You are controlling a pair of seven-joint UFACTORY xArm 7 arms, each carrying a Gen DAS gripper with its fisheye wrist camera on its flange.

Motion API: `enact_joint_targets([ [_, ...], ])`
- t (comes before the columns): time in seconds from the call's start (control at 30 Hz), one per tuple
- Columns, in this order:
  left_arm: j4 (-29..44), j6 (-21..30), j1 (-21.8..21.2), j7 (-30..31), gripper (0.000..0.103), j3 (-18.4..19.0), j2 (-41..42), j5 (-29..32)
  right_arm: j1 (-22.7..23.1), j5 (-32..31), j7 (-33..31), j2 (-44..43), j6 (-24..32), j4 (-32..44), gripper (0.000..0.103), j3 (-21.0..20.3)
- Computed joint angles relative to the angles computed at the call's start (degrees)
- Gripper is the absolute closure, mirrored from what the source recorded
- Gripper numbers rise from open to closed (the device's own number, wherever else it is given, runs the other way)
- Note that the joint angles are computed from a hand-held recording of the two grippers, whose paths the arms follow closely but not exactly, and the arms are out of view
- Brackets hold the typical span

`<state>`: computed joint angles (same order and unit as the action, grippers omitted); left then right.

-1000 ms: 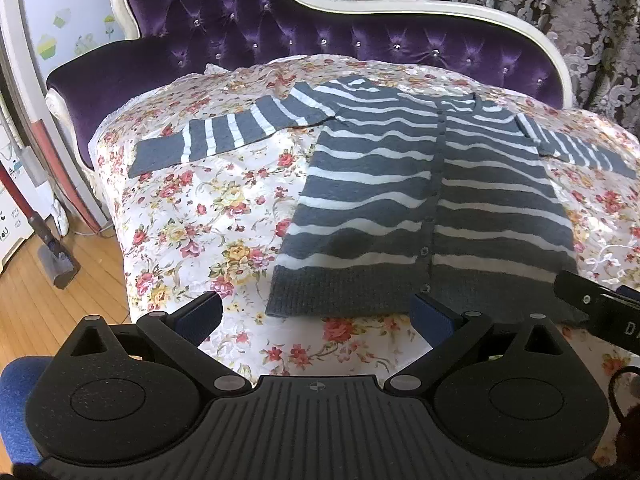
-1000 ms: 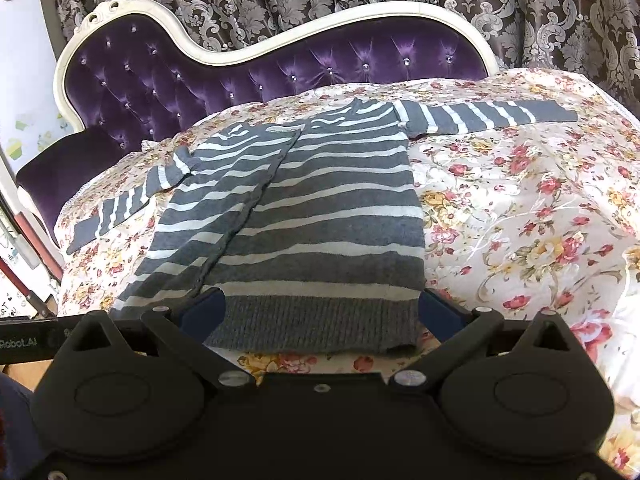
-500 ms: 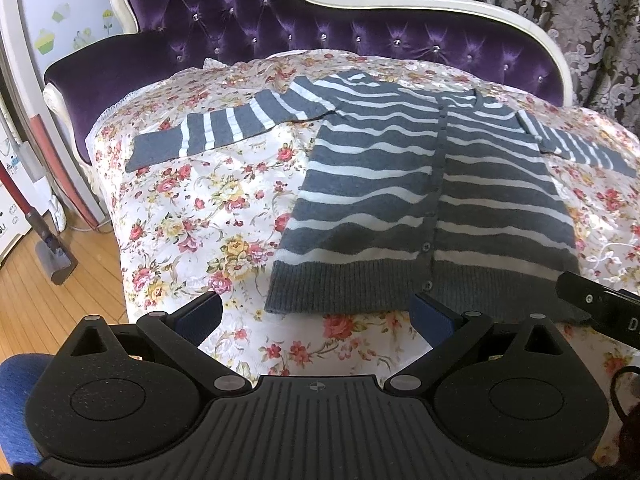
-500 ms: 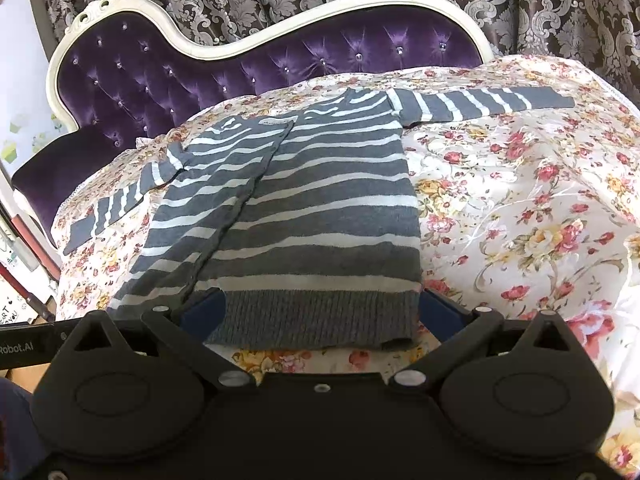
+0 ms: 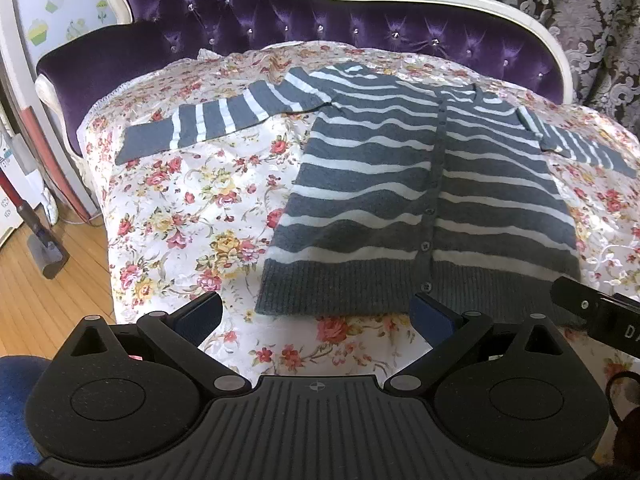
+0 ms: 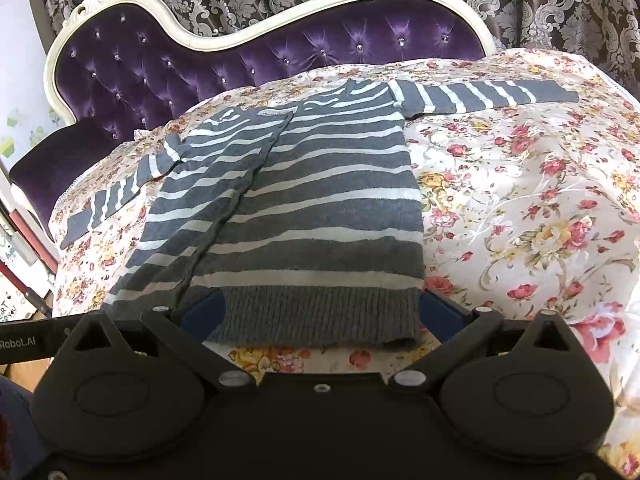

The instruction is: Fold small clothes

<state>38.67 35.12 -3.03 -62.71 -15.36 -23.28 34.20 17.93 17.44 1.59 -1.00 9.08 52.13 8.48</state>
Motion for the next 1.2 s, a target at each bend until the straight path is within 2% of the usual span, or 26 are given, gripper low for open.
enact_joint_targets([
  [0.6, 3.4, -3.61, 0.53, 4.63, 0.002, 3.79, 6.03, -2.34, -1.44, -5.09, 3.35, 6.45, 2.68, 7.36, 0.001, 0.52],
  [0.9, 7.4, -6.32, 1.68, 6.58, 0.002, 6.36, 10.36, -2.42, -2.77, -6.09, 3.18, 12.38, 3.03, 15.63, 0.001, 1.14],
  [1.1, 10.0, -9.79, 3.27, 6.44, 0.002, 7.94, 13.12, -0.19, -5.56, -2.41, -0.77, 17.29, 0.49, 21.63, 0.001, 3.91],
  [1.2, 11.41, -11.76, 4.19, 4.97, 0.002, 8.75, 14.86, 1.74, -4.66, -3.42, 1.78, 20.1, 0.53, 25.59, 0.001, 2.47],
])
